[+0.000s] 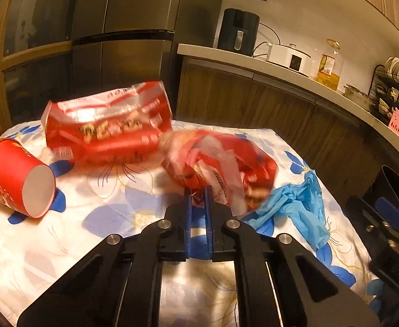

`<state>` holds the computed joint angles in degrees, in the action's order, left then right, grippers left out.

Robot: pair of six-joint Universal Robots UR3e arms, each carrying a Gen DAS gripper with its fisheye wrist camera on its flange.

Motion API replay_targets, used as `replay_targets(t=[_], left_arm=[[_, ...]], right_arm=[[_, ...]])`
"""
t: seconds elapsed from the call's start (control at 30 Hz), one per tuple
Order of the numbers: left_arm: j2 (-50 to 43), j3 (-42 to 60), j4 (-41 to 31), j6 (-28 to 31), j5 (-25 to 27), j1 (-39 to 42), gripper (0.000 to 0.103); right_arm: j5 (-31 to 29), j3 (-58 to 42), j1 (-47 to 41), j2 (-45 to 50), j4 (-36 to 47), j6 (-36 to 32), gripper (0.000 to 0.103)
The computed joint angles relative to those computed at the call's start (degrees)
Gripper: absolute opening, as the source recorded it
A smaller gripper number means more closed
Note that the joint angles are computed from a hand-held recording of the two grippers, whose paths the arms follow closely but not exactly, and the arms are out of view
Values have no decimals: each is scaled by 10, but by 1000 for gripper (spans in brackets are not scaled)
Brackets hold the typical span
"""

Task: Collect trash
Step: 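Grasp the red wrapper with the left tool while the right tool grasps the blue glove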

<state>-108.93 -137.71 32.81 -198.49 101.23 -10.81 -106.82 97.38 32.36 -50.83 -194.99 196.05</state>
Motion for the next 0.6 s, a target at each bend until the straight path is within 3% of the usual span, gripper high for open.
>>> replay_targets(t=[0.33,0.53,0.6], left_arm=[[36,-78,79,-32,-2,-2,2],[71,-121,117,-59,63,-50,2],[85,-134,120,-65,71,-54,2]], right_arm=[[45,-45,-14,25,78,3,76],[76,-69,-26,39,120,3,55],[83,-76,-26,43,131,0,44]])
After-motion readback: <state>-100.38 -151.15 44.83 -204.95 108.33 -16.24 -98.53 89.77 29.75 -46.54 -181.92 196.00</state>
